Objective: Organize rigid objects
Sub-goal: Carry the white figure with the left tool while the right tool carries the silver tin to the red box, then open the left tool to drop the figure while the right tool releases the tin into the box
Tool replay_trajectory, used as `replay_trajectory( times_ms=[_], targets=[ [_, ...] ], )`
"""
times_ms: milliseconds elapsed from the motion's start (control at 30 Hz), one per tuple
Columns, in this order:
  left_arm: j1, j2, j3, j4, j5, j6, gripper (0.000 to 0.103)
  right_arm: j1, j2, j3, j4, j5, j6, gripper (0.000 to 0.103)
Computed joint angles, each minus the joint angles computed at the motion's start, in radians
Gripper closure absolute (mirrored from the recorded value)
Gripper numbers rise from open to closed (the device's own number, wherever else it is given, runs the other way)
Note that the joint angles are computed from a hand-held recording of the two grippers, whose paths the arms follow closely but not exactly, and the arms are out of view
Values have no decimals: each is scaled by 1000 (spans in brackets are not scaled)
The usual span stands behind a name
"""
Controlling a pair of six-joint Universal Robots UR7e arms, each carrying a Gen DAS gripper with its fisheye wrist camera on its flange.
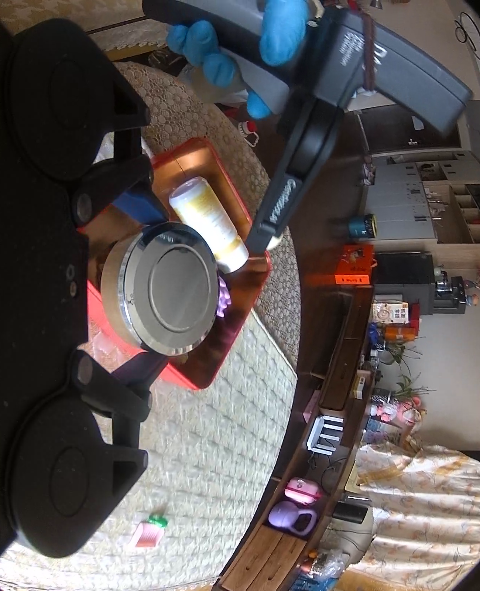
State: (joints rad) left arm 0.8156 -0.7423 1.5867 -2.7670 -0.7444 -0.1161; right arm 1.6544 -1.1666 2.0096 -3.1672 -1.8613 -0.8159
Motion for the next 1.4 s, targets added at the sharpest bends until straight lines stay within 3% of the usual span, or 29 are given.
replay_trajectory(
  times_ms=[400, 1000, 1400],
  targets=[
    [46, 102, -126, 30, 6, 35, 73, 4, 107, -87, 7, -20, -26, 28],
    [72, 179, -229, 91, 37, 29, 72, 1, 144, -99, 15, -48, -30, 28],
    [75, 201, -255, 129, 59, 10, 72, -9, 129, -81, -2, -24, -21, 24]
  ],
)
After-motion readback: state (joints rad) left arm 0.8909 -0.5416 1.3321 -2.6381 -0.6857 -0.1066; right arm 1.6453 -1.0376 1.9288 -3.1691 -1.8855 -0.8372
